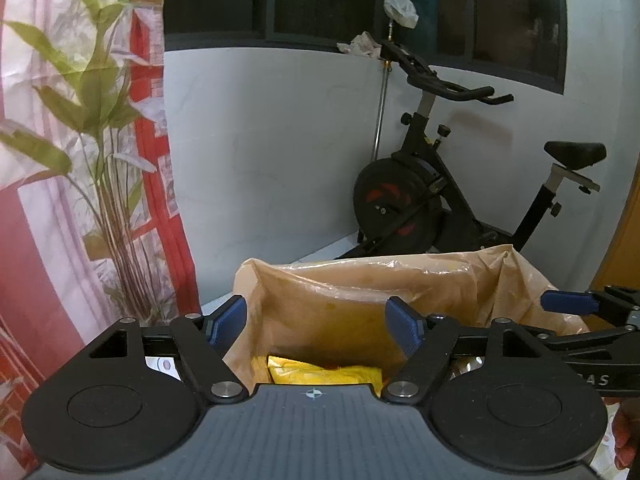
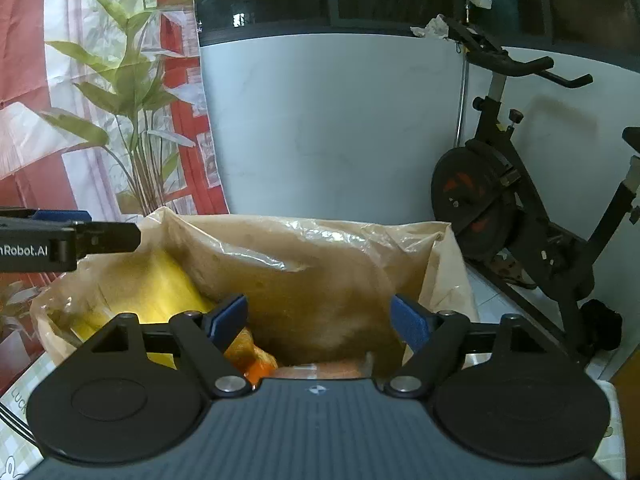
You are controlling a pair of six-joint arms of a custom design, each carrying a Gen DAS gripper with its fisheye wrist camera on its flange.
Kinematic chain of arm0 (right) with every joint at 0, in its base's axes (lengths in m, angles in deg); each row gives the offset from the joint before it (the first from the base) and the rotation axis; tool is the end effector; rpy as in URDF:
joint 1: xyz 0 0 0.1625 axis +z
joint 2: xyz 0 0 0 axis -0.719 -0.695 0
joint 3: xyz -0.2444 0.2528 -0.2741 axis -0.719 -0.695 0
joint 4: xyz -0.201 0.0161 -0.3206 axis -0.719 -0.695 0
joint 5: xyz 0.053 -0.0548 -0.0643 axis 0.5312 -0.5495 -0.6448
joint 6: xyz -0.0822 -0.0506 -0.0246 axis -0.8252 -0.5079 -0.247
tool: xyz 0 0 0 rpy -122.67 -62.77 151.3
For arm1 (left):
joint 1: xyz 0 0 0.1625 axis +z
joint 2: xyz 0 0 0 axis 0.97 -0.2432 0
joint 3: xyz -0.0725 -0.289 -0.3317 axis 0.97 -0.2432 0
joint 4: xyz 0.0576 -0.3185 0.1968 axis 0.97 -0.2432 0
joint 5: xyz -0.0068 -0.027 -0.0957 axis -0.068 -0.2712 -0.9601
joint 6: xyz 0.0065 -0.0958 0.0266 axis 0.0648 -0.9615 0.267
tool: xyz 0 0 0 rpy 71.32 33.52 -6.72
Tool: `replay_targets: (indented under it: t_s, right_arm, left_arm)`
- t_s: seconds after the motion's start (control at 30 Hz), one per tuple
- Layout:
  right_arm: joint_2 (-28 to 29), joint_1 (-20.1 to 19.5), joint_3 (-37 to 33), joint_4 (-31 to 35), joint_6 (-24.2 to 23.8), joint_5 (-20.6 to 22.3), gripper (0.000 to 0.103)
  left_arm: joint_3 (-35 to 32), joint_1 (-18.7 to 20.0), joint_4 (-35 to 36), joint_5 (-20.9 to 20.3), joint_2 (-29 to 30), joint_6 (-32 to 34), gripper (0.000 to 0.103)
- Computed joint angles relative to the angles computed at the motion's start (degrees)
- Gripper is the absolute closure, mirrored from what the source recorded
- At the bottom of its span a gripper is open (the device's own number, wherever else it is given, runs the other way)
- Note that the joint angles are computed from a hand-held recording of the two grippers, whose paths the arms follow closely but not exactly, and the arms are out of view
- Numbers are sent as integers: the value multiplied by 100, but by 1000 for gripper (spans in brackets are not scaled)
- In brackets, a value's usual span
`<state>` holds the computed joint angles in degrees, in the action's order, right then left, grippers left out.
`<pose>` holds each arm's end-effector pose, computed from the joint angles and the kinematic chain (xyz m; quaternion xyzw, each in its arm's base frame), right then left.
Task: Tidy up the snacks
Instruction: 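Carry both packets over the box and open the left tool to drop the yellow bag, then open the right tool to drop the bread packet into the box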
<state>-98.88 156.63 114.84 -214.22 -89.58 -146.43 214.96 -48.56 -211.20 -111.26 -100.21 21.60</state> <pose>0.2067 -0.3424 0.2460 0.1717 -0.8235 0.4524 0.2962 -0.2979 -0.3920 0.1454 0.3264 0.8251 -0.3916 0.2436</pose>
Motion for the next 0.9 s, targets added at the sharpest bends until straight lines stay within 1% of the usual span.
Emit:
replay_targets:
  t_s: [0.1, 0.2, 0.3, 0.37, 0.5, 0.67, 0.77, 0.9]
  right_arm:
    - [-88, 136, 43, 10, 13, -88, 22]
    - [-228, 322, 153, 30, 74, -179, 22]
    - [-384, 563, 305, 62, 104, -298, 17]
    - [-468, 757, 419, 46, 123, -400, 14]
    - [-645, 1129, 651, 105, 327, -626, 11]
    - [-739, 1566, 1010, -39, 649, -896, 5]
    - [-688, 1779, 1260, -214, 891, -1081, 3]
    - [-505, 1992, 1587, -494, 1163, -1317, 2]
  left_arm:
    - [77, -115, 254, 78, -217, -212, 25]
    - [202, -323, 508, 293, -431, -373, 23]
    - [375, -600, 791, 580, -690, -592, 15]
    - [478, -763, 1082, 702, -919, -805, 15]
    - [696, -1067, 1849, 754, -1451, -1424, 12]
    - [1101, -1489, 2666, 778, -2063, -2275, 7]
    - [1353, -1722, 3224, 775, -2427, -2807, 6]
    - [1671, -2053, 4230, 840, -2961, -3664, 6]
